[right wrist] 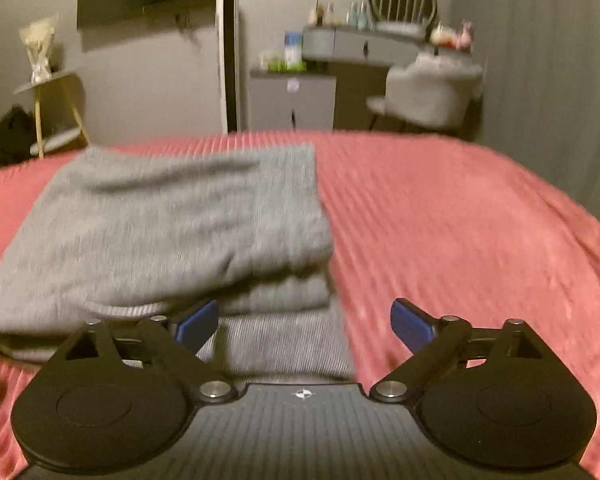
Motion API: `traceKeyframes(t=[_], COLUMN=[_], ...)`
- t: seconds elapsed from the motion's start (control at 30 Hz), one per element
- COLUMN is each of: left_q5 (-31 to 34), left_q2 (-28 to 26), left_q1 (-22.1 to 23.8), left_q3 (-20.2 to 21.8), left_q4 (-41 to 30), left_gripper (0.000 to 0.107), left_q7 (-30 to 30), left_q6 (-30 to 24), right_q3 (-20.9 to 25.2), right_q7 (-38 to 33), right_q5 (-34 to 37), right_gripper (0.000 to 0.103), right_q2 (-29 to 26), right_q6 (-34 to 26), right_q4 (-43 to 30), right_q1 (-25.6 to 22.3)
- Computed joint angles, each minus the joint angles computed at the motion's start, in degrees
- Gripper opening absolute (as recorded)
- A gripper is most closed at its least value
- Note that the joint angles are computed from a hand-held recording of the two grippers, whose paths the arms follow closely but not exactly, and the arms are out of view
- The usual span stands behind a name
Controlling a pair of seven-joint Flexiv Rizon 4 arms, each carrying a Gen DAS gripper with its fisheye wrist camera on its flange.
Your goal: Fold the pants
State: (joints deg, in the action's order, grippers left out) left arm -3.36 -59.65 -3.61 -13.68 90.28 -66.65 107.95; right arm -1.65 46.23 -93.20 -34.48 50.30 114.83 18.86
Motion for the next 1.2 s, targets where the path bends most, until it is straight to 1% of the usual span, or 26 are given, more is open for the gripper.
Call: traceKeyframes(t=[0.03, 0.07, 0.1, 0.13, 0.17, 0.23, 0.3, 0.37, 0.4, 0.43, 0.47, 0.53, 0.57, 0.6, 0.73, 0.8, 0.9, 1.0, 1.1, 1.2], left_q5=[-2.11, -6.34, -7.75, -6.98, -4.78, -2.17, -0.19, 2.03, 3.45, 4.66, 5.67, 6.42, 6.83, 7.13, 6.04, 5.08, 4.12, 3.29, 2.52, 1.55], left_q2=[0.63, 1.45, 2.12, 2.65, 3.26, 4.28, 4.96, 5.45, 5.49, 5.25, 5.29, 5.31, 5.23, 5.23, 5.16, 5.37, 5.78, 5.83, 5.53, 5.33], left_q1=[-0.83, -3.27, -5.27, -5.68, -4.48, -0.39, 2.2, 4.76, 6.25, 7.27, 7.97, 7.7, 8.18, 8.75, 11.41, 11.04, 8.06, 6.91, 7.81, 7.9], left_q3=[0.67, 3.21, 6.03, 6.98, 6.07, 1.23, -1.88, -4.9, -6.67, -8.07, -8.91, -9.01, -9.76, -10.73, -14.83, -14.73, -11.43, -10.22, -11.5, -11.89], left_q4=[0.28, 0.69, 1.2, 1.66, 2.59, 5.57, 7.78, 9.8, 10.49, 10.47, 10.82, 10.95, 11.01, 11.28, 10.6, 10.54, 10.04, 9.5, 9.29, 9.03], left_gripper=[0.103, 0.103, 0.103, 0.103, 0.103, 0.103, 0.103, 0.103, 0.103, 0.103, 0.103, 0.103, 0.103, 0.103, 0.103, 0.103, 0.103, 0.103, 0.103, 0.103], left_q7=[0.67, 2.13, 1.14, -0.2, -1.43, -0.3, -0.1, -0.07, 0.25, 0.76, 1.22, 1.52, 1.62, 1.62, 3.14, 4.35, 5.76, 6.7, 7.39, 7.71], left_q6=[-2.62, -5.09, -6.37, -6.95, -6.81, -4.35, -2.18, -0.87, -0.72, -0.95, -0.87, -0.25, -0.49, -1.04, -7.4, -8.46, -7.32, -7.12, -8.07, -8.58], right_q3=[-0.64, 0.58, 1.19, 2.26, 1.47, -0.34, -1.47, -1.05, -0.45, 0.27, 0.85, 1.97, 2.25, 2.06, 0.99, 1.12, 1.4, 1.19, 0.23, -0.08], right_q7=[-0.1, -3.27, -6.68, -10.14, -10.68, -5.85, 0.25, 3.64, 3.98, 3.29, 1.63, -3.84, -6.49, -7.56, -9.74, -10.56, -13.13, -12.72, -12.43, -15.25], right_q5=[0.33, 4.4, 10.31, 16.45, 18.85, 15.88, 9.84, 6.74, 7.26, 8.95, 10.3, 12.86, 14.25, 14.76, 13.49, 12.96, 16.28, 19.64, 21.01, 22.08], right_gripper=[0.099, 0.099, 0.099, 0.099, 0.099, 0.099, 0.099, 0.099, 0.099, 0.099, 0.099, 0.099, 0.099, 0.099, 0.099, 0.099, 0.099, 0.099, 0.099, 0.099], right_q2=[0.09, -0.69, -1.52, -2.35, -2.2, -0.71, 0.72, 1.54, 1.84, 1.84, 2.01, 1.93, 1.66, 1.65, 1.94, 2.02, 0.92, 0.62, 0.23, -0.64], right_q6=[0.28, -0.57, -2.32, -4.81, -4.6, -1.93, 0.77, 0.61, -1.3, -3.93, -4.58, -2.28, -1.41, -1.6, -4.89, -3.72, -1.4, -0.13, -0.98, -1.45], right_q4=[0.1, -0.73, -1.48, -2.43, -2.29, -0.46, 1.11, 1.48, 1.54, 1.14, 0.82, 0.06, -0.48, -0.65, -1.47, -1.79, -3.22, -3.9, -4.57, -5.54], right_q1=[0.58, 0.09, 0.98, 1.3, 2.35, 3.31, 3.72, 4.01, 4.76, 5.91, 6.12, 5.34, 5.34, 5.92, 8.83, 8.46, 7.36, 7.76, 8.97, 9.67])
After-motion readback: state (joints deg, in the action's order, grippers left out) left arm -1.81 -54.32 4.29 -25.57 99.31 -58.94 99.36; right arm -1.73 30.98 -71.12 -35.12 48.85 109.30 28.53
